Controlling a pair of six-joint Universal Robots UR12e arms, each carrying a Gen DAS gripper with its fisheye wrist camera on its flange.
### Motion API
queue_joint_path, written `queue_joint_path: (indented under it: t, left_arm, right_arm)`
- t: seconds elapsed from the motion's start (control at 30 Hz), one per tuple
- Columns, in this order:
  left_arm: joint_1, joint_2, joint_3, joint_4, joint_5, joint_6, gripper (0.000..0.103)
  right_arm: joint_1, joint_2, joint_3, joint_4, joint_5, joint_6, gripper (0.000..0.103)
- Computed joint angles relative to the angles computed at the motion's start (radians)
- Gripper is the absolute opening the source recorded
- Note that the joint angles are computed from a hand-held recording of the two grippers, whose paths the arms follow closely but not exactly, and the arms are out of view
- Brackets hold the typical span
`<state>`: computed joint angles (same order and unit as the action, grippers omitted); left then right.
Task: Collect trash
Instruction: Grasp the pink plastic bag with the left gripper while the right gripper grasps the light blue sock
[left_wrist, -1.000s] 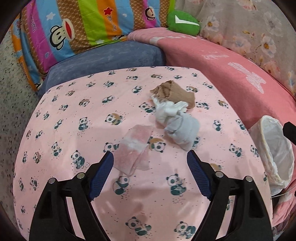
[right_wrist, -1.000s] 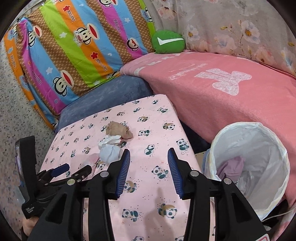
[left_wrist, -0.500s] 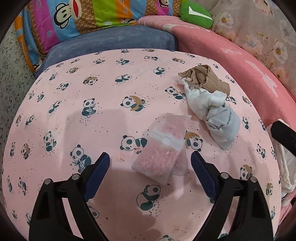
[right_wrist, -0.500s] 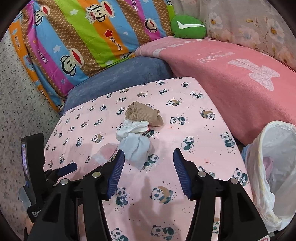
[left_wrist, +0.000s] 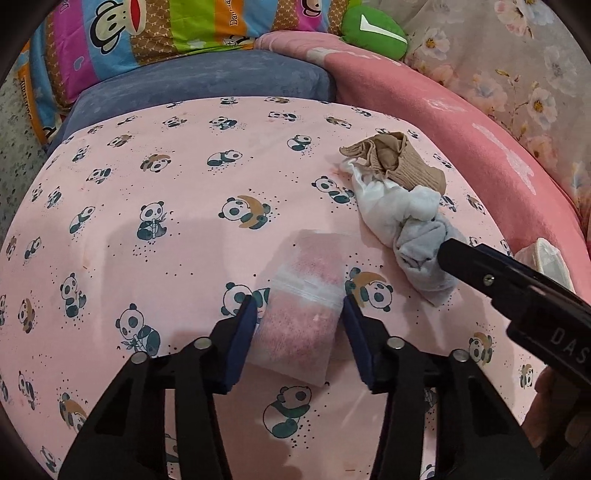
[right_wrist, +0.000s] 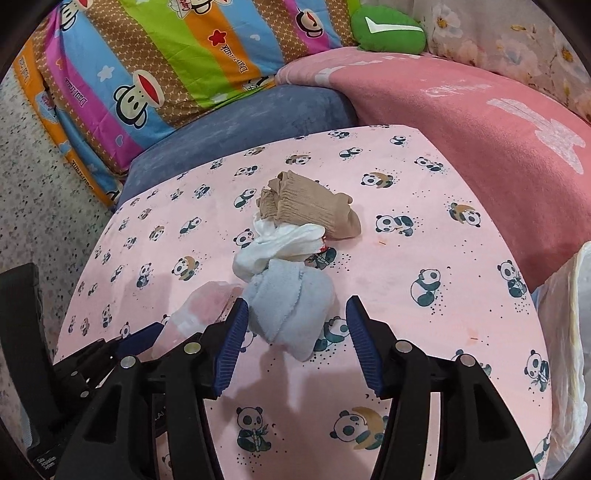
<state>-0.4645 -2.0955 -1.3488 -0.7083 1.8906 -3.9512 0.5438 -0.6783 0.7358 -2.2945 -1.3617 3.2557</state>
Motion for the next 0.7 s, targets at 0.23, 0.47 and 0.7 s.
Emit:
queue_joint_path:
  t: [0.23,0.47,0.7]
  left_arm:
    - [0.006,0.008,-0.015,0.031,-0.040,-0.014,0.027]
    - [0.000,0.006,0.002,0.015,-0.030,-0.021,0.026]
    - [-0.016,0.000,0.034,0.002,0.002,-0.013,0.026]
  right_arm:
    - [0.002,0.029,-0.038,0.028,0.020,-0.001,0.054]
    - [0.004,0.019,-0.022,0.033,0.036,-0.029,0.030]
    - [-0.006,-0.039,0.076,-0.052,0.048,0.000,0.022]
